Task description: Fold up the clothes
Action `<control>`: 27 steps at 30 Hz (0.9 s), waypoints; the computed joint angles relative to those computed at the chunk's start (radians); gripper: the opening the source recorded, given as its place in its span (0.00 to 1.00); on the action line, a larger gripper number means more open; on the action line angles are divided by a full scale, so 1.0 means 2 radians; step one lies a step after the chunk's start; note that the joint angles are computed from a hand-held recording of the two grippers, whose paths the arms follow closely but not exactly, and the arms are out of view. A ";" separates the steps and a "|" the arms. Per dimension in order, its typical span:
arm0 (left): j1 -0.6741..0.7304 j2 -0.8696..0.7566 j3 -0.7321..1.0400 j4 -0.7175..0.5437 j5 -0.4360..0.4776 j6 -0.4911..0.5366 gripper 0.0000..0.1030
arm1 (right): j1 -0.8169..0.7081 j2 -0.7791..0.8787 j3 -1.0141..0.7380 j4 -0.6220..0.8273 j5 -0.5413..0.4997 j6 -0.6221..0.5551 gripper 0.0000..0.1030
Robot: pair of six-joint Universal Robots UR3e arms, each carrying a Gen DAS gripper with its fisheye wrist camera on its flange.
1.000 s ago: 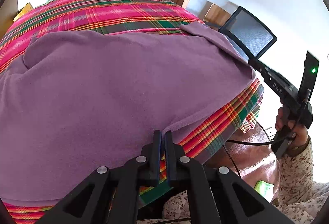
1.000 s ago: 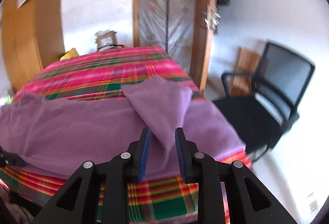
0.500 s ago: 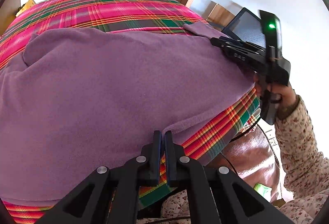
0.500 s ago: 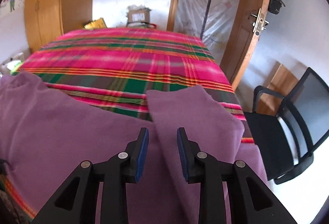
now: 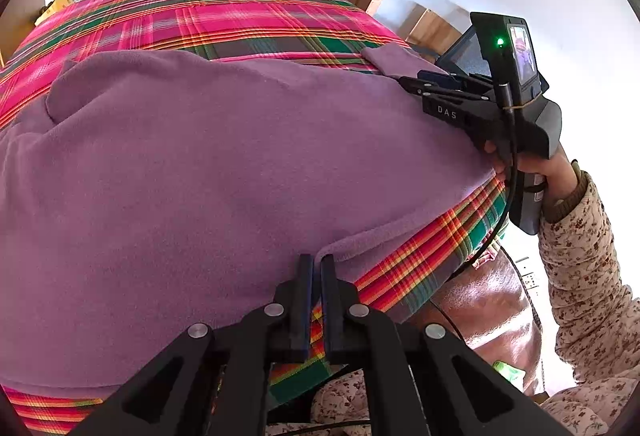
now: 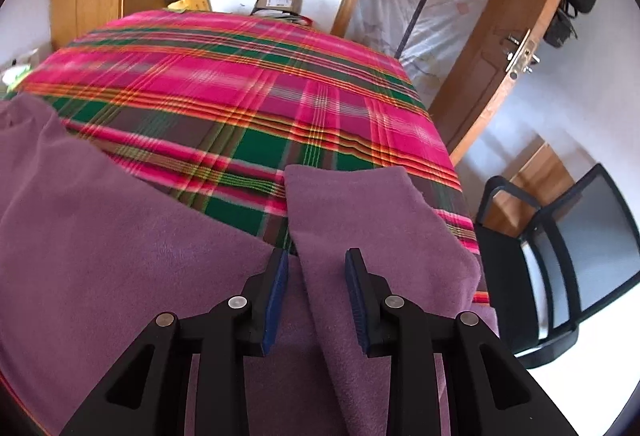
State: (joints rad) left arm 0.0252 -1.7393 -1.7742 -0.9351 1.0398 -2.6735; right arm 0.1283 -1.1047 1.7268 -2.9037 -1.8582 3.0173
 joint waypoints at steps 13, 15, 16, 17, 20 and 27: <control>-0.003 0.000 -0.005 0.008 0.000 -0.007 0.03 | -0.005 0.036 -0.063 0.043 -0.002 0.029 0.30; -0.002 0.001 -0.005 0.008 0.000 -0.006 0.03 | -0.015 0.030 -0.058 0.046 0.014 0.034 0.26; -0.002 0.001 -0.006 0.009 0.000 -0.007 0.03 | -0.021 0.025 -0.053 0.047 0.023 0.037 0.12; -0.002 0.001 -0.007 0.010 -0.001 -0.007 0.03 | -0.024 0.023 -0.048 0.040 0.024 0.038 0.08; -0.001 0.002 -0.010 0.014 -0.001 -0.009 0.03 | -0.034 0.006 -0.020 0.012 0.031 0.042 0.06; 0.005 0.011 -0.022 0.036 -0.012 -0.024 0.03 | -0.083 -0.074 0.067 -0.049 0.065 0.060 0.06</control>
State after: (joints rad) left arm 0.0343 -1.7165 -1.8178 -0.8630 1.0163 -2.7206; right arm -0.0381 -1.2528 1.8611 -3.0019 -1.7292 3.1382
